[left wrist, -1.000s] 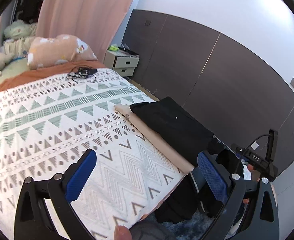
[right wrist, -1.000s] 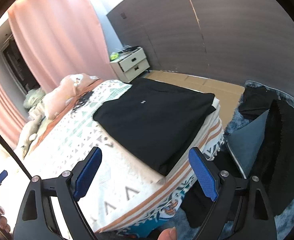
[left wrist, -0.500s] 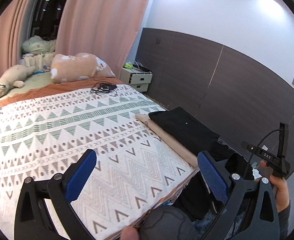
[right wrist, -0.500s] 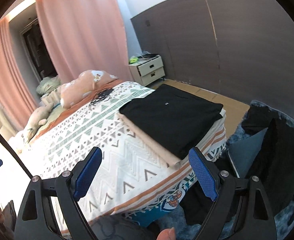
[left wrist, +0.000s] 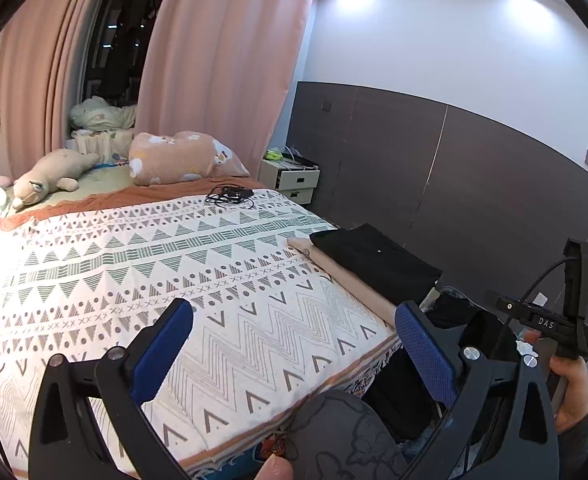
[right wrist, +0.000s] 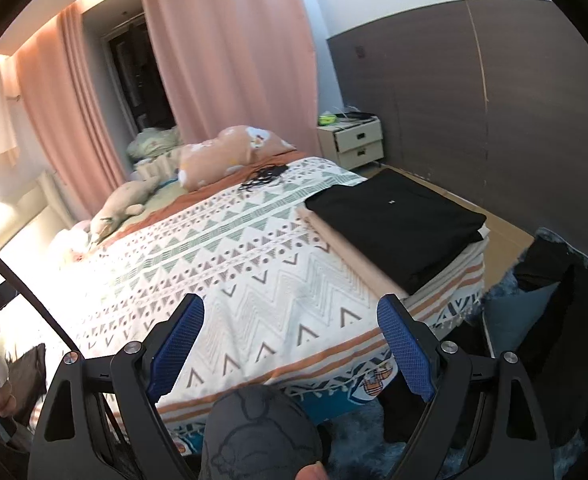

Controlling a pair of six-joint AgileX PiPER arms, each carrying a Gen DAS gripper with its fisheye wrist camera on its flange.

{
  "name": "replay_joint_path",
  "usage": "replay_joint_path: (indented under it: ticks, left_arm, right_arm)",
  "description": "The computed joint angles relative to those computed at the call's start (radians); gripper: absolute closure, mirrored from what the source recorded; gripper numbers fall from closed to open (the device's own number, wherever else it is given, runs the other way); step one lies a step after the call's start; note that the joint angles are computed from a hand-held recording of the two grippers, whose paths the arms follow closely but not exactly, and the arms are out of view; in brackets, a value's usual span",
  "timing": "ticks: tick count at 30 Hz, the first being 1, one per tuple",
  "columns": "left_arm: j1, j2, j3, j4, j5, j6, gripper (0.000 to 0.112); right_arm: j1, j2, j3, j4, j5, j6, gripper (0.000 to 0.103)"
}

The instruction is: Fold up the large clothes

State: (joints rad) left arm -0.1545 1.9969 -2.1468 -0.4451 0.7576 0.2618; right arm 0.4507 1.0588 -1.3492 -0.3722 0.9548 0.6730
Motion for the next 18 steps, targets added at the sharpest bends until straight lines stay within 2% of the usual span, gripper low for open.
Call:
replay_joint_path:
  ticks: [5, 10, 13, 18]
  left_arm:
    - [-0.013, -0.179, 0.326, -0.025, -0.174, 0.077, 0.009]
    - [-0.026, -0.307, 0.554, -0.022, -0.293, 0.124, 0.009]
    - [-0.033, -0.381, 0.689, -0.016, -0.373, 0.128, 0.009]
    - [-0.043, -0.465, 0.849, 0.058, -0.458, 0.058, 0.009]
  right_arm:
    - [0.005, -0.087, 0.110, 0.012, -0.042, -0.027, 0.015]
    - [0.138, -0.142, 0.192, -0.151, -0.017, 0.110, 0.015]
    - [0.329, -0.149, 0.234, -0.339, 0.059, 0.310, 0.015]
    - [0.526, -0.148, 0.278, -0.472, 0.174, 0.471, 0.015]
